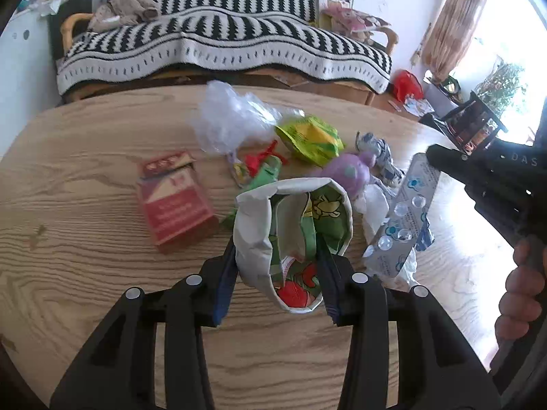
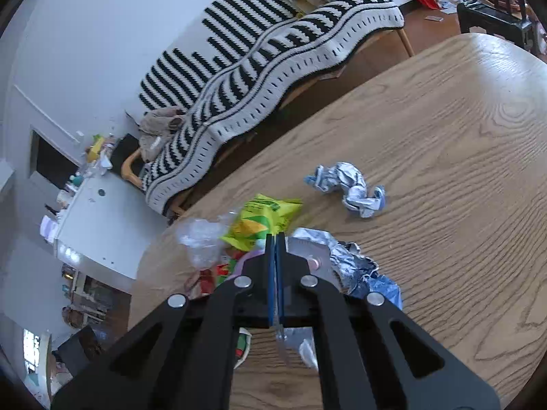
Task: Collect trash
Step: 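Carry the bag and blister pack over the bin and open both grippers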
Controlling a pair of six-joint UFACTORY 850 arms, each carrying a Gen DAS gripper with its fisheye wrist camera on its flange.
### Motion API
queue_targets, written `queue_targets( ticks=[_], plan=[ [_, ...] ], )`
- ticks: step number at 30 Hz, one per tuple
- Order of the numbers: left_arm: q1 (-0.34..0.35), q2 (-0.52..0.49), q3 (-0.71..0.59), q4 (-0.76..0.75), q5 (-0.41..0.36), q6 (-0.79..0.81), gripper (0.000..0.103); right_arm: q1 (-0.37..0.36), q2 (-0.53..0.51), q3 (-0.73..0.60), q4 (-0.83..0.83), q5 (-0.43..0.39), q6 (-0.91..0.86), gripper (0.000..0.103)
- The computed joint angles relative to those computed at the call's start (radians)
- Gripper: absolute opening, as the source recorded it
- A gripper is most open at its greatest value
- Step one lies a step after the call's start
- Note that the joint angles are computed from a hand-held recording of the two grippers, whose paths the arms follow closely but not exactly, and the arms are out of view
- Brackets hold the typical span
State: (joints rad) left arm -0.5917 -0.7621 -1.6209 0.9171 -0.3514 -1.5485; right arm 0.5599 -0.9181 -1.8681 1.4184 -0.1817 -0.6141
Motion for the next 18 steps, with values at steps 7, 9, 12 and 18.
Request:
queue_targets(
  ticks=[7, 9, 12, 18],
  plan=[
    [0.001, 0.062, 0.082, 0.071, -0.005, -0.102, 0.042, 0.004, 0.059, 0.075, 0.265, 0.001, -0.272, 0.002],
    [0.0, 0.074, 0.096, 0.089, -0.011, -0.119, 0.042, 0.007, 0.068, 0.086, 0.322, 0.001, -0.328, 0.002],
    [-0.001, 0.084, 0.107, 0.096, -0.021, -0.124, 0.042, 0.011, 0.073, 0.089, 0.366, 0.003, -0.377, 0.002],
    [0.004, 0.108, 0.138, 0.07, -0.027, -0.115, 0.042, 0.019, 0.087, 0.103, 0.486, -0.006, -0.509, 0.002]
  ],
)
